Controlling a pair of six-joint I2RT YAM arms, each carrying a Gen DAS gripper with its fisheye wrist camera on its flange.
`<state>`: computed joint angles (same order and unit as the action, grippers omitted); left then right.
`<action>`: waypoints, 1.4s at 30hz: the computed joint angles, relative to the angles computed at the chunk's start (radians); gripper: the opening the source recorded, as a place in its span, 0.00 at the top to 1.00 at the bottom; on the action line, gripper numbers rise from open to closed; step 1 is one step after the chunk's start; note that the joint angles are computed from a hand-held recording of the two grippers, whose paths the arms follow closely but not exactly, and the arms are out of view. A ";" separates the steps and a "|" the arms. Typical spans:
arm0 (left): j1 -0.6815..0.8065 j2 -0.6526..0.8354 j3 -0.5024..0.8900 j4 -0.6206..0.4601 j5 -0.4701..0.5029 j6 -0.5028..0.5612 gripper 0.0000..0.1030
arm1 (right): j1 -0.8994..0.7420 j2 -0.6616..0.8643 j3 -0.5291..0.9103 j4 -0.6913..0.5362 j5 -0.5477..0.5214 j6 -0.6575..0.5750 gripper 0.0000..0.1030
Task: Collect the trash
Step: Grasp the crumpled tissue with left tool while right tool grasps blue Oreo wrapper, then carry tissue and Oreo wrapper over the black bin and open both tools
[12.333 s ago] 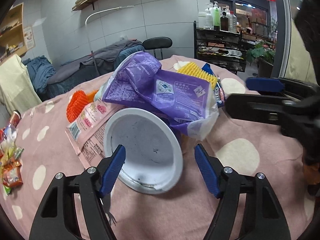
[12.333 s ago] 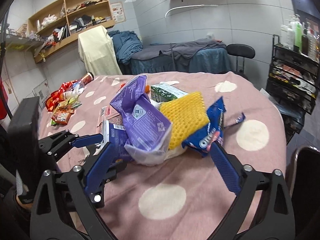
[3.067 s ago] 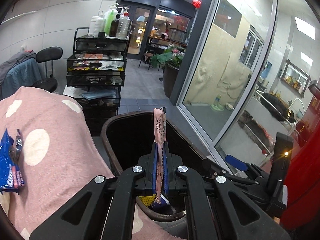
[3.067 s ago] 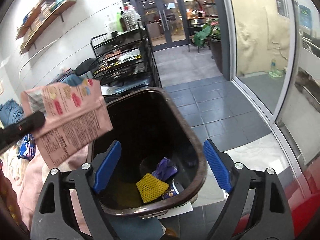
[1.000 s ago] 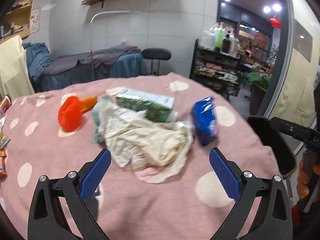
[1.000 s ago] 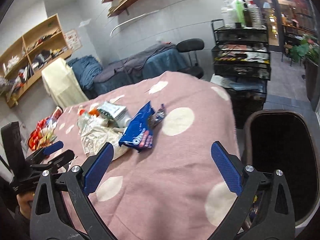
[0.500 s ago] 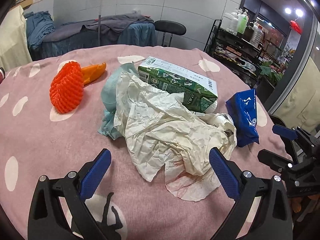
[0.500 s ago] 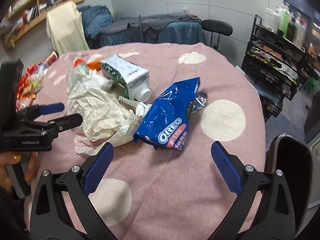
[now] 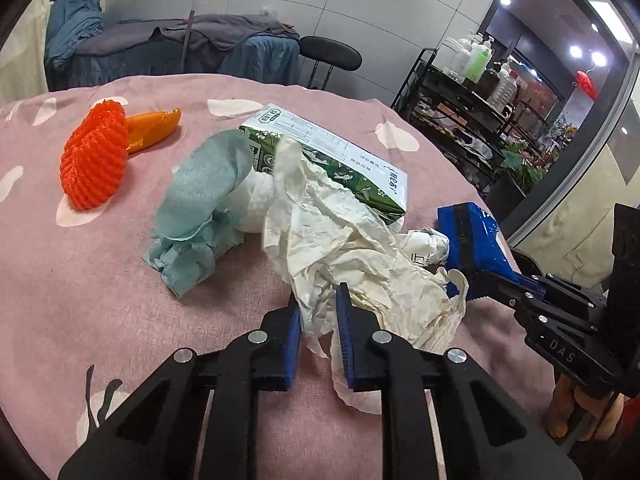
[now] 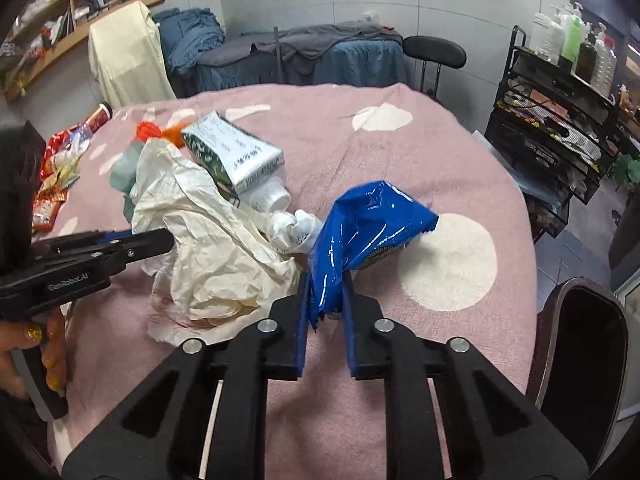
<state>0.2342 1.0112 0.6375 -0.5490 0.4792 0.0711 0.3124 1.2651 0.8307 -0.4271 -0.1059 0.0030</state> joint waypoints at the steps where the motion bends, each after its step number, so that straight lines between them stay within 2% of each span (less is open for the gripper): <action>1: 0.005 -0.013 -0.003 -0.003 0.012 -0.003 0.86 | -0.003 -0.020 -0.010 0.002 -0.003 0.004 0.86; 5: -0.001 -0.079 -0.009 -0.017 0.019 -0.025 0.92 | -0.037 -0.089 -0.037 -0.009 -0.041 0.018 0.87; 19: -0.115 -0.408 -0.009 -0.131 -0.034 -0.123 0.95 | -0.199 -0.396 -0.131 -0.100 -0.179 -0.016 0.87; 24: -0.212 -0.466 0.017 -0.149 -0.068 -0.175 0.95 | -0.301 -0.502 -0.146 -0.160 -0.255 -0.046 0.87; 26: -0.259 -0.475 0.024 -0.140 -0.088 -0.200 0.95 | -0.344 -0.531 -0.149 -0.183 -0.284 -0.054 0.87; 33: -0.518 -0.466 0.036 -0.053 -0.245 -0.305 0.95 | -0.614 -0.604 -0.150 -0.275 -0.446 -0.147 0.87; 39: -0.748 -0.399 0.020 0.047 -0.383 -0.379 0.95 | -0.902 -0.587 -0.145 -0.359 -0.583 -0.302 0.87; 42: -0.840 -0.339 0.017 0.106 -0.423 -0.405 0.95 | -1.044 -0.544 -0.140 -0.396 -0.634 -0.395 0.87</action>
